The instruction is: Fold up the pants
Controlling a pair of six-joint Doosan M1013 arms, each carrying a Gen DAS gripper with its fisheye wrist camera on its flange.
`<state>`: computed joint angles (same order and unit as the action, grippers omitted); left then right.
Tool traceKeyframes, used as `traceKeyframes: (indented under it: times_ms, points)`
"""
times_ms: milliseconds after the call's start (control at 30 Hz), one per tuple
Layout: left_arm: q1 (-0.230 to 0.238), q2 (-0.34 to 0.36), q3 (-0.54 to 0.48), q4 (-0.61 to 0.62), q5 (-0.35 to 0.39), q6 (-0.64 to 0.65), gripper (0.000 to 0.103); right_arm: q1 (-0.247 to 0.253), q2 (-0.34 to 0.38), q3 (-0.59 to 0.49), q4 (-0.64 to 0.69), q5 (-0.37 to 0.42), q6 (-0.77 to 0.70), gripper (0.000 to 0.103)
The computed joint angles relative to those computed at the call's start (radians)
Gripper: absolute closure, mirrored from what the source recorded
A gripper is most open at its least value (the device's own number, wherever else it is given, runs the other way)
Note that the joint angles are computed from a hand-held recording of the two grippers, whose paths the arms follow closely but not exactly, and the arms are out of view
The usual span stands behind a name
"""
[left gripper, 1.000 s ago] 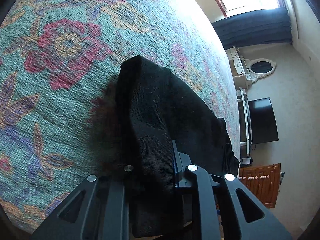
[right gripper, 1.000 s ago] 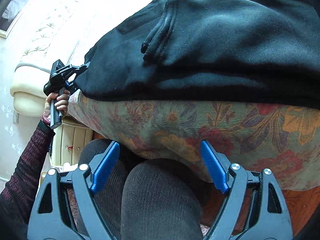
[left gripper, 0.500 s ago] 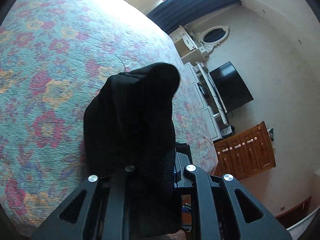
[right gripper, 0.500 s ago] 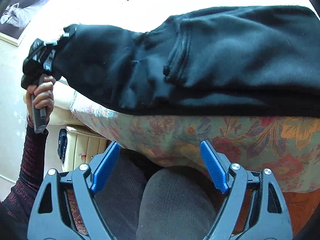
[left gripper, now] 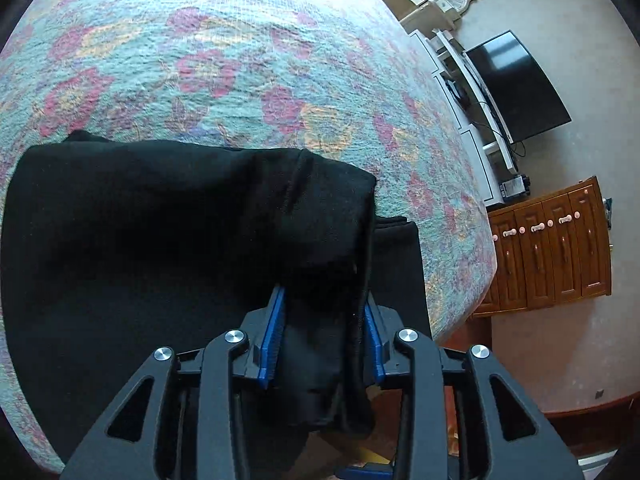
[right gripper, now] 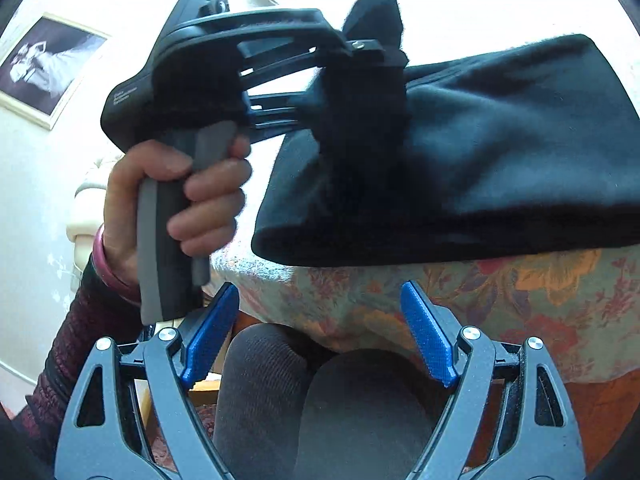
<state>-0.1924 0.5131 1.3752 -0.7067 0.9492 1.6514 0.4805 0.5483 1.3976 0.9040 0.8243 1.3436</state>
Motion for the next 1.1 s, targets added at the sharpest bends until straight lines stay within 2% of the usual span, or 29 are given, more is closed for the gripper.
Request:
traceKeyframes:
  times_ms: [100,167,233,300,400,500,600,667,767,833,967,1000,1067,1100]
  points:
    - [-0.017,-0.014,0.002,0.005,-0.022,0.044,0.061,-0.013,0.004,0.007,0.037,0.004,0.009,0.02]
    - [-0.027,-0.041,0.013,0.047,-0.061,0.068,0.054,-0.018,0.002,0.013,0.048,-0.003,0.01,0.02]
    - [-0.03,-0.087,0.057,0.065,-0.151,0.092,0.028,-0.024,-0.004,0.021,0.052,-0.021,0.013,0.02]
    - [-0.022,-0.137,0.121,0.072,-0.244,0.115,0.027,-0.029,-0.01,0.03,0.052,-0.044,0.017,0.02]
    - [-0.006,-0.196,0.209,0.166,-0.35,0.035,0.024,-0.041,-0.016,0.037,0.051,-0.084,0.018,0.02]
    - [0.042,-0.233,0.294,0.122,-0.407,0.009,0.023,-0.055,-0.023,0.044,0.04,-0.153,0.028,0.02]
    - [0.097,-0.243,0.359,0.055,-0.428,-0.021,0.023,-0.061,-0.004,0.009,-0.049,-0.189,0.067,0.017]
    - [0.133,-0.242,0.399,-0.072,-0.434,0.031,0.023,-0.065,0.025,-0.031,-0.135,-0.171,0.127,0.017]
    - [0.183,-0.235,0.452,-0.351,-0.411,0.207,0.023,-0.076,0.069,-0.076,-0.106,-0.12,0.119,0.017]
    - [0.201,-0.231,0.481,-0.483,-0.394,0.299,0.023,-0.075,0.093,-0.102,-0.072,-0.089,0.086,0.017]
    - [0.21,-0.215,0.503,-0.573,-0.361,0.352,0.023,-0.06,0.131,-0.161,-0.068,-0.031,0.052,0.019]
    - [0.211,-0.21,0.507,-0.594,-0.351,0.364,0.023,-0.056,0.139,-0.174,-0.081,-0.021,0.057,0.023]
    - [0.209,-0.212,0.526,-0.668,-0.365,0.435,0.023,-0.05,0.15,-0.2,-0.13,0.006,0.092,0.05]
    - [0.209,-0.213,0.53,-0.687,-0.366,0.461,0.022,-0.046,0.154,-0.211,-0.164,0.015,0.116,0.055]
